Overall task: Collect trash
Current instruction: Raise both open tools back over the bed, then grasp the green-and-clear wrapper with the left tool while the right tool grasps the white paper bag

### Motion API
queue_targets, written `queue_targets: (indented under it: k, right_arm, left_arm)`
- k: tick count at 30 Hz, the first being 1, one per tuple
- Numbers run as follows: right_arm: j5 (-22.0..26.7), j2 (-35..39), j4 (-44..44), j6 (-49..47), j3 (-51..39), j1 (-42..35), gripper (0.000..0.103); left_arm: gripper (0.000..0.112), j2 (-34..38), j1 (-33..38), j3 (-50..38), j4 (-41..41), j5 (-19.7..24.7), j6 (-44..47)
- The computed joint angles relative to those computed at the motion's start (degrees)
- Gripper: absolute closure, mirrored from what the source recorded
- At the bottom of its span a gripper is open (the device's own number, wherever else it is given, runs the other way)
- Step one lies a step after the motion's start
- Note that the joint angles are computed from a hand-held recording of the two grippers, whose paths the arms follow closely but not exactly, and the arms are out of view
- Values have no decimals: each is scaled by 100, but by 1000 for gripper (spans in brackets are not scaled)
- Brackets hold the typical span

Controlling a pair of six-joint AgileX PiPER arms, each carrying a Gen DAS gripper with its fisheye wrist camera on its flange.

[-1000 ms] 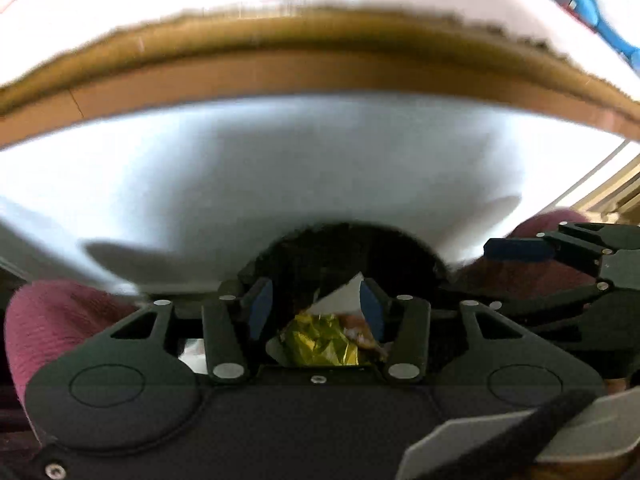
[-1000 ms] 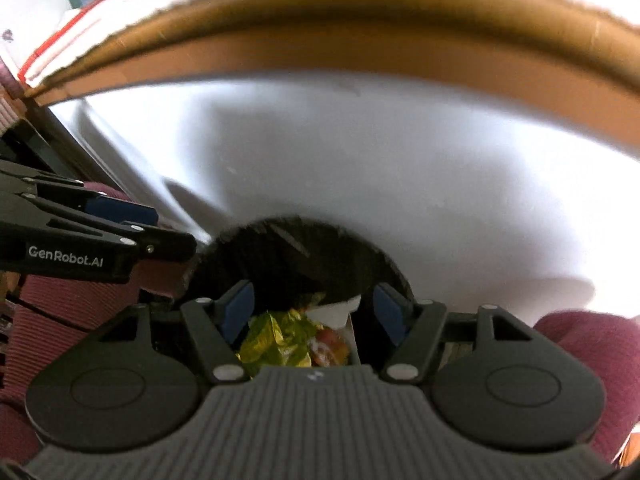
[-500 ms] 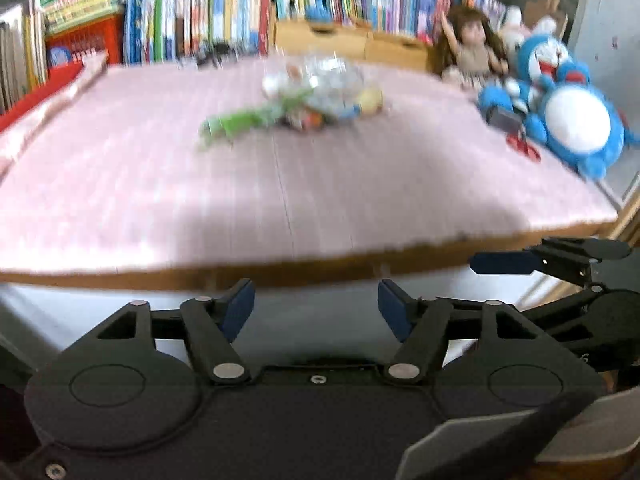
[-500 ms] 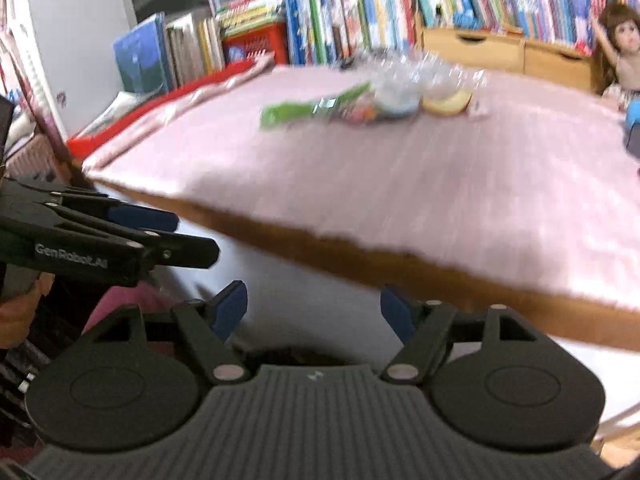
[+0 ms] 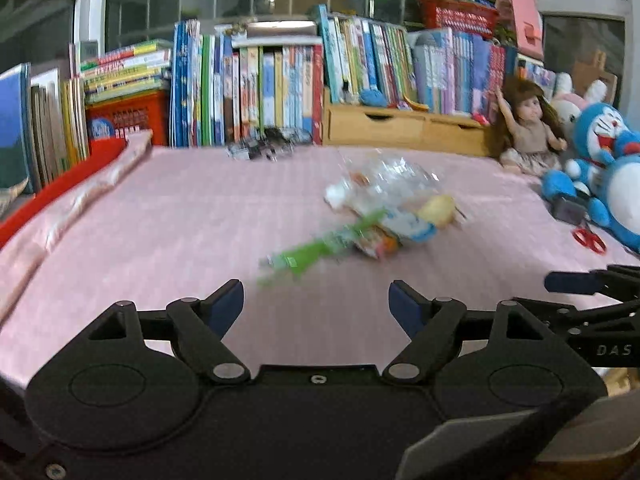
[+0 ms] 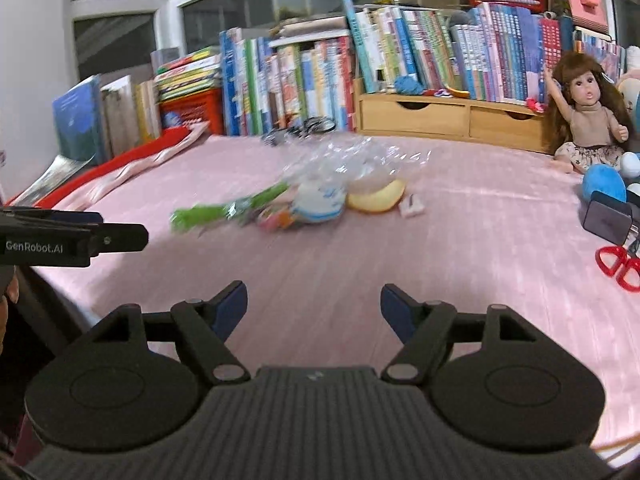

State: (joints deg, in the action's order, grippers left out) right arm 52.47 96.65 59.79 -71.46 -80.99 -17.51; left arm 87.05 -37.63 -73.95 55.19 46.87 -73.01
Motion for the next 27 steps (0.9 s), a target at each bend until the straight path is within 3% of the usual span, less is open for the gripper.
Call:
queue_targets:
  k: [10,17,25,27]
  right_arm:
    - [-421,1003,-503,998,-1379,692,23]
    - [-331,1707,-1024,1746,-2335,1040,28]
    - [-247,2165,-1331,2115,-2988,1308,28]
    - [-175,2287,-1357,2212,-3165,1334,29]
  left_arm:
    - [35,1131,1186,-1025,-617,-1337,765]
    - [44,1805,1523,-1685,-1714,-1478,1981]
    - [55,2193,1712,-1972,-2544,-1676,2712]
    - [71,2250,1749,-2024,-2693,-1673,2791]
